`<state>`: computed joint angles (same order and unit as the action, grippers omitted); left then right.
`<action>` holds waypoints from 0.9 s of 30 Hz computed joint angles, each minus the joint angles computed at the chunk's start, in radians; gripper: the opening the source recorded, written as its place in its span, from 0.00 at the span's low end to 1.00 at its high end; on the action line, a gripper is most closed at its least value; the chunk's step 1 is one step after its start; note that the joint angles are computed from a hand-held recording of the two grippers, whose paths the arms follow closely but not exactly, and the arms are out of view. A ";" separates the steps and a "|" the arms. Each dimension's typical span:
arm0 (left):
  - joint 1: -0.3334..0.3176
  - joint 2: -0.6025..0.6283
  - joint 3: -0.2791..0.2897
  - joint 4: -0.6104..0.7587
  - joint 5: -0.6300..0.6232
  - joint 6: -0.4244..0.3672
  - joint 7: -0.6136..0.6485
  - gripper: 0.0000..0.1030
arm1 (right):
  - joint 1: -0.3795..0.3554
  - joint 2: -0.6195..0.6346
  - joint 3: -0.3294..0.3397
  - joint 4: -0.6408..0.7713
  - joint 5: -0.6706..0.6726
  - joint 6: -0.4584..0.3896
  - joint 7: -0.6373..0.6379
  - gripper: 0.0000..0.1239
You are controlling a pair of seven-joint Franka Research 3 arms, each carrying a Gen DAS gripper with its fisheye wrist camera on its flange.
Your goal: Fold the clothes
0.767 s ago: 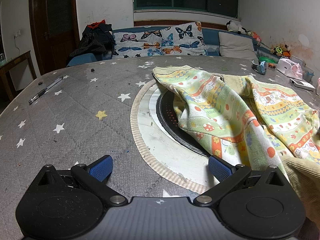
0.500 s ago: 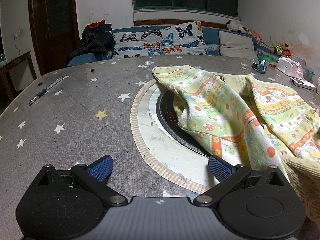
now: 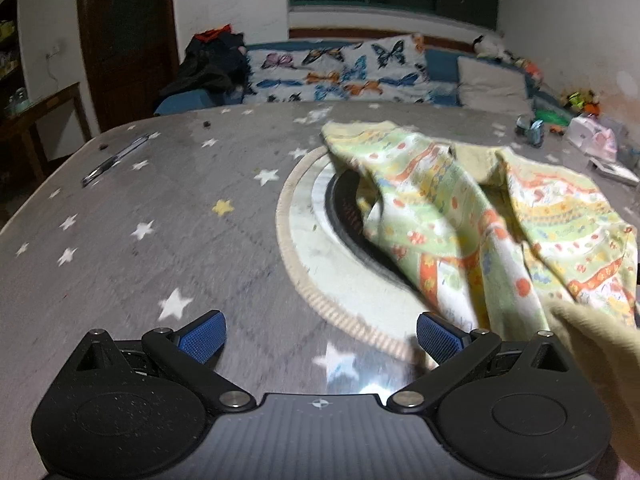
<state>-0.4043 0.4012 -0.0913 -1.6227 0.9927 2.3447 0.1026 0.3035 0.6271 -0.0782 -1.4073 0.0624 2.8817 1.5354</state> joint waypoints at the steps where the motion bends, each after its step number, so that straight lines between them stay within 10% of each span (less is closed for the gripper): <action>1: -0.004 -0.001 -0.002 0.002 -0.007 -0.015 0.000 1.00 | -0.005 -0.013 0.009 -0.018 0.001 0.004 -0.014 0.83; 27: -0.052 -0.088 -0.074 -0.064 -0.040 -0.196 -0.132 1.00 | -0.138 -0.334 0.237 -0.473 0.350 0.132 -0.488 0.83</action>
<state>-0.4558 0.3130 -0.1657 -1.6862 0.9524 2.1486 -0.0296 0.1654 0.2927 0.1591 -1.8804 0.4120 3.0137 1.0470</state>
